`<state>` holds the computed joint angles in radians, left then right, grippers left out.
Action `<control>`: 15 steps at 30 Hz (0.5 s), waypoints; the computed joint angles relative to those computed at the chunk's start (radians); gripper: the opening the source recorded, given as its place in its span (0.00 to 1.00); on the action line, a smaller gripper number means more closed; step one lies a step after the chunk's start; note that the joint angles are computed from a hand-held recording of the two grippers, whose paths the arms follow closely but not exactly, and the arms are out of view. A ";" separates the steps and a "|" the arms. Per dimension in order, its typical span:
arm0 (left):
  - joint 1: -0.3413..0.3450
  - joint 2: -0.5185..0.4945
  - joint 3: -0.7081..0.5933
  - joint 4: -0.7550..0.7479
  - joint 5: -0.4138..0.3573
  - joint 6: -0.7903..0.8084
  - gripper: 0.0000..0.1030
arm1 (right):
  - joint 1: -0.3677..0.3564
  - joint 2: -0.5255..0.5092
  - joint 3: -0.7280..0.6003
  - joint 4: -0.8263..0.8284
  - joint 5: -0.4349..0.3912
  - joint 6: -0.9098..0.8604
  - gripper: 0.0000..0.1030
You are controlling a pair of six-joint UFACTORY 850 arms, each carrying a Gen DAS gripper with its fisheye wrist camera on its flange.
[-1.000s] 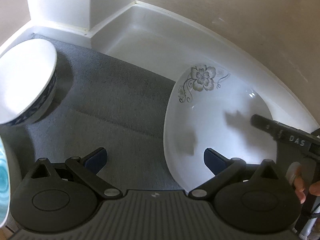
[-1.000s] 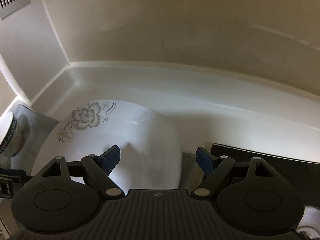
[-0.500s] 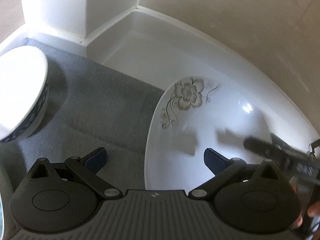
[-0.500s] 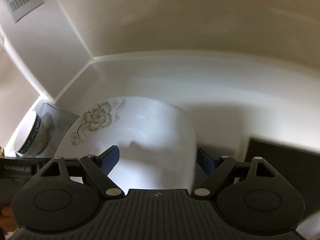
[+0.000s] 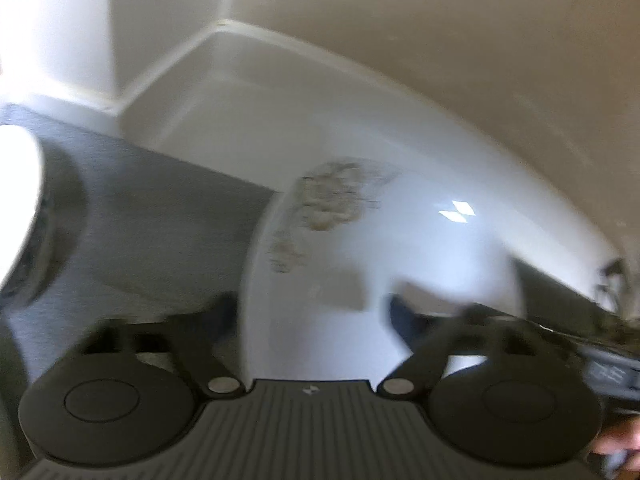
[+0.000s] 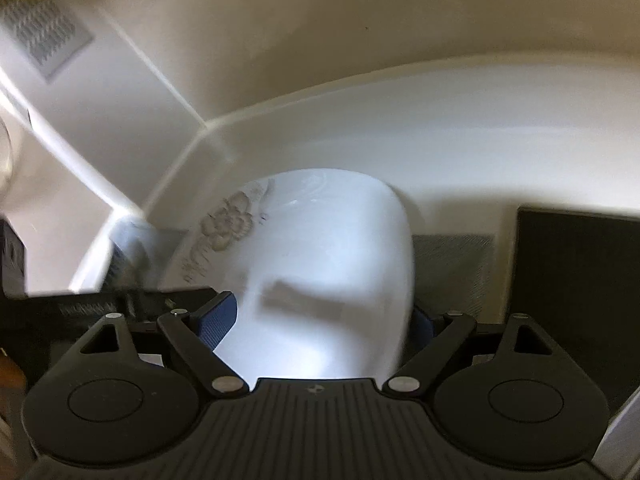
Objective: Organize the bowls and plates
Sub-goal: 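Grasp the flower-patterned plate rim with the left tool while the right tool grips it, then carry the flower-patterned plate onto the plate stack and open both tools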
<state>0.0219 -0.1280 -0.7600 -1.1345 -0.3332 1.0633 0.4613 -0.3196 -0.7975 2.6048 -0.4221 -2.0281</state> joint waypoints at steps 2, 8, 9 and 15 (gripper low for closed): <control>-0.008 0.007 0.005 0.055 0.035 -0.073 0.57 | 0.009 0.005 0.011 0.101 0.003 -0.063 0.73; -0.011 0.026 0.023 0.133 0.067 -0.170 0.41 | 0.002 0.016 0.035 0.272 0.021 -0.196 0.26; -0.010 0.031 0.029 0.127 0.066 -0.162 0.40 | 0.002 0.015 0.035 0.276 0.017 -0.213 0.26; 0.018 0.059 0.039 0.095 0.014 -0.164 0.35 | -0.016 0.043 0.048 0.272 -0.023 -0.254 0.25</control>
